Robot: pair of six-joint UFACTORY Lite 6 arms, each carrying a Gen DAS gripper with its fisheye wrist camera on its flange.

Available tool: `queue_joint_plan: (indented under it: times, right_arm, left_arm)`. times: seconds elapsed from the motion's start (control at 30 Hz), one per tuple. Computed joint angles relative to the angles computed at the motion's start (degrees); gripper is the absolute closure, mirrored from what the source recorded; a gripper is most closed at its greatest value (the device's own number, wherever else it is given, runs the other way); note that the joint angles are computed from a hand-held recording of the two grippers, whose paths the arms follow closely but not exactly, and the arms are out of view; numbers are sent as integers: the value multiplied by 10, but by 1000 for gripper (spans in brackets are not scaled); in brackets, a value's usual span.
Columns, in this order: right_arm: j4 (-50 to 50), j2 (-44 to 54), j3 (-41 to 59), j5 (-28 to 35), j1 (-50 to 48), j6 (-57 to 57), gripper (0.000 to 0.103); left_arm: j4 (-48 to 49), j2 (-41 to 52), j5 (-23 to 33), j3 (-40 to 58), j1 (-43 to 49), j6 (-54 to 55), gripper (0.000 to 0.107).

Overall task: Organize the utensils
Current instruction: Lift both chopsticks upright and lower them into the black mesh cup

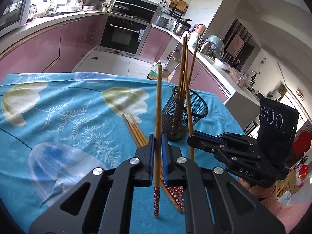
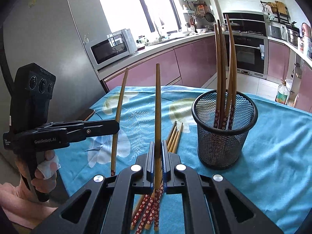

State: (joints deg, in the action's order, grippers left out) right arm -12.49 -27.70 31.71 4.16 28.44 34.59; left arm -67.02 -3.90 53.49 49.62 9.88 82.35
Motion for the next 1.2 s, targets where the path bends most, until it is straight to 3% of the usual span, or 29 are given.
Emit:
queue_joint_plan:
  times: [0.13, 0.33, 0.6, 0.8, 1.03, 1.2]
  right_arm:
    - [64, -22, -6, 5, -11, -72, 97]
    - [-16, -57, -11, 17, -15, 4, 97]
    - [-4, -80, 0, 31, -30, -27, 97]
    - [-21, -93, 19, 51, -44, -28, 97]
    - [-121, -99, 52, 77, -48, 48, 97]
    - [-108, -106, 74, 87, -70, 17, 97]
  left_arm:
    - [-1, -11, 20, 4, 8, -7, 99]
    - [-6, -34, 51, 11, 19, -15, 99]
    - [-19, -51, 94, 36, 28, -30, 99]
    - [-32, -53, 95, 68, 11, -48, 99]
    - [-44, -40, 82, 119, -17, -74, 99]
    - [-53, -22, 67, 168, -42, -94, 99]
